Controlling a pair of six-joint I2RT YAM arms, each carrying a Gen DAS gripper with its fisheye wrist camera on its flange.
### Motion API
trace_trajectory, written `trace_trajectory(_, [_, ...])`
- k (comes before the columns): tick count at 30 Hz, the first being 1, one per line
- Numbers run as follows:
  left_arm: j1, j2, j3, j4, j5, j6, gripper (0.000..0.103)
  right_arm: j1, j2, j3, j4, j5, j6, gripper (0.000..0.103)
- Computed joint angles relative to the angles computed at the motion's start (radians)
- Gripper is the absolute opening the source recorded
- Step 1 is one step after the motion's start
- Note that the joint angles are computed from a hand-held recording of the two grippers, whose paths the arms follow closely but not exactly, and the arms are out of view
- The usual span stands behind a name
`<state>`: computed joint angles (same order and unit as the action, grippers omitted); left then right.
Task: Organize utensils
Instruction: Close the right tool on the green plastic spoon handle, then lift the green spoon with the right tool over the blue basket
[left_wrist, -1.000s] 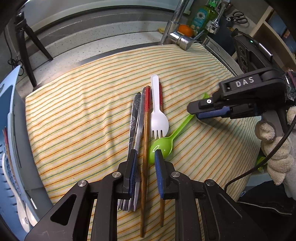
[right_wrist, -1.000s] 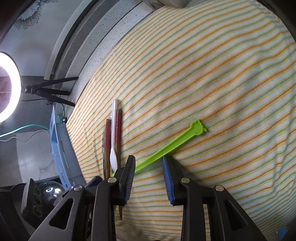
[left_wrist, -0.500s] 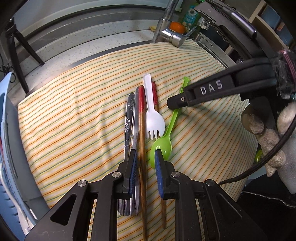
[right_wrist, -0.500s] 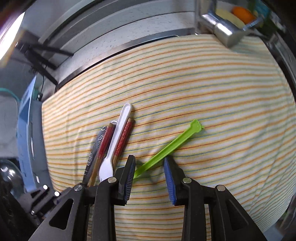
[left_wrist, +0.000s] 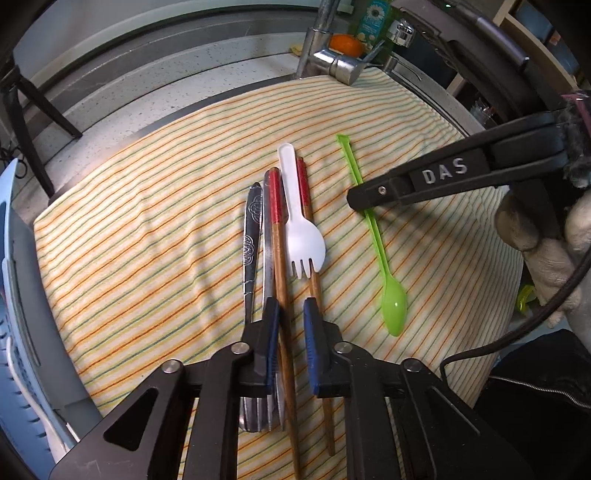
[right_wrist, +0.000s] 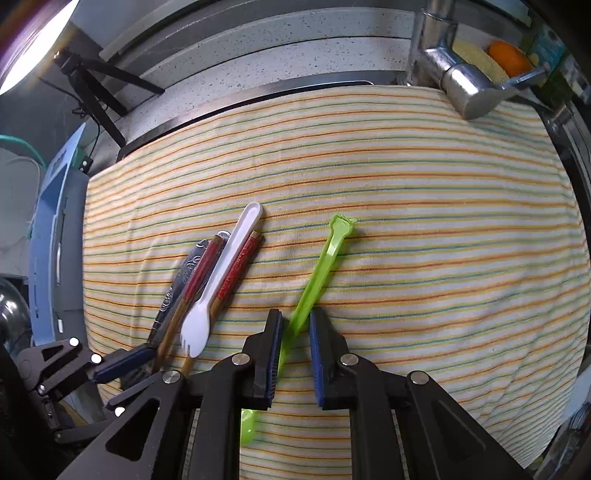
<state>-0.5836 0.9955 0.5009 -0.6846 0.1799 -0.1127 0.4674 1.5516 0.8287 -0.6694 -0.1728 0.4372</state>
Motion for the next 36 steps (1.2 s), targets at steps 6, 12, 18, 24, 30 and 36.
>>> trace_trajectory(6, [0.039, 0.045, -0.002, 0.026, 0.029, 0.027, 0.006, 0.018, -0.042, -0.058, 0.022, -0.041, 0.032, 0.017])
trace_trajectory(12, [0.027, 0.080, 0.009, 0.046, 0.016, 0.025, 0.006, 0.019, -0.063, -0.081, 0.041, -0.045, 0.003, 0.013])
trace_trajectory(18, [-0.019, 0.140, 0.008, 0.089, -0.019, 0.012, 0.007, -0.011, -0.070, -0.094, 0.055, -0.070, -0.007, 0.010])
trace_trajectory(24, [0.043, 0.105, -0.013, 0.086, 0.035, -0.003, 0.006, -0.060, -0.095, -0.116, 0.068, -0.126, -0.021, 0.006])
trace_trajectory(30, [0.143, -0.026, -0.045, 0.029, 0.102, -0.031, 0.006, -0.133, -0.157, -0.157, 0.058, -0.194, -0.045, 0.006])
trace_trajectory(36, [0.277, -0.188, -0.051, -0.093, 0.176, -0.016, 0.006, -0.152, -0.225, -0.145, 0.026, -0.251, -0.032, 0.006])
